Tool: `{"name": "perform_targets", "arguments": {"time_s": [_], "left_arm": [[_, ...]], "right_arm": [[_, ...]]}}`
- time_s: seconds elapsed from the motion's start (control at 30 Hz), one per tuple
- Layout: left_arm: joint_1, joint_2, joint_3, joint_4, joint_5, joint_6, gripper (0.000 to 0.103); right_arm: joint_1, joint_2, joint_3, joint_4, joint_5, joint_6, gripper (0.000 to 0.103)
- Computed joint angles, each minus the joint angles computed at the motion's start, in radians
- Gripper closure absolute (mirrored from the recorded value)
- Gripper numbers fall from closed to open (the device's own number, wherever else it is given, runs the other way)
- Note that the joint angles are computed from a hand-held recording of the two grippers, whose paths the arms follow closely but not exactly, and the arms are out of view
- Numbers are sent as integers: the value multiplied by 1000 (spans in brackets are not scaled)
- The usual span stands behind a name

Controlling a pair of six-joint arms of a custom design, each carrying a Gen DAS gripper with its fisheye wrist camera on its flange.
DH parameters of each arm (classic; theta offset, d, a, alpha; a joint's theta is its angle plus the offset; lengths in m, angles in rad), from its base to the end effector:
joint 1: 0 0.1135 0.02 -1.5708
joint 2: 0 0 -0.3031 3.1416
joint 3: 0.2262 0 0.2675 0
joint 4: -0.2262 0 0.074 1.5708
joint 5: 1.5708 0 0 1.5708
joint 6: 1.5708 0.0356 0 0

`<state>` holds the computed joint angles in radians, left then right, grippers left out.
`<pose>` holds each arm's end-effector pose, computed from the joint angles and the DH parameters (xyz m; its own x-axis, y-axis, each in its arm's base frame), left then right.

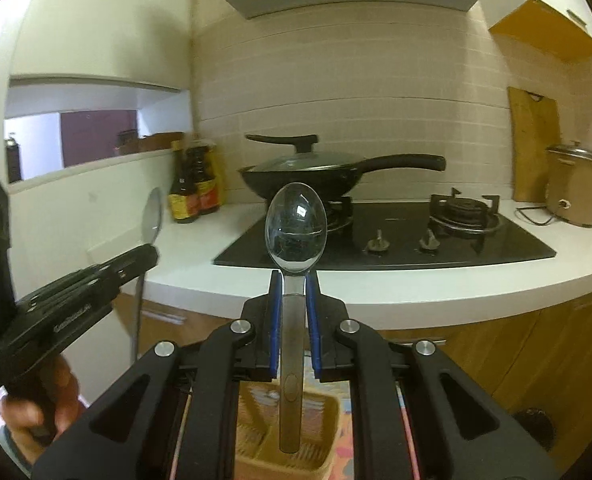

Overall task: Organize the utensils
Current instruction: 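Lift both spoons over the beige basket and open both tools to drop them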

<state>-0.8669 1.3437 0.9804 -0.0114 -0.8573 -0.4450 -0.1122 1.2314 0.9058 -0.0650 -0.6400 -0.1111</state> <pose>0.2194 -0.2168 0.3366 -0.2325 -0.1614 -0.9591 -0.0626 0.9866 -0.1508 0.2807 -0.0102 0.3337 -0.3251 -0.0528 -0.9442 -0.4980 0.8583 0.1235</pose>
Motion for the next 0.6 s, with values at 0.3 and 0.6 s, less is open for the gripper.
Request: {"name": "perform_targets", "arguments": {"time_s": [0.3, 0.6], "left_arm": [[23, 17, -91, 87, 28, 2, 92], [-29, -32, -117, 23, 13, -52, 73]], "right_arm": [[26, 18, -112, 140, 65, 34, 93], [-31, -45, -140, 32, -9, -22, 93]]}}
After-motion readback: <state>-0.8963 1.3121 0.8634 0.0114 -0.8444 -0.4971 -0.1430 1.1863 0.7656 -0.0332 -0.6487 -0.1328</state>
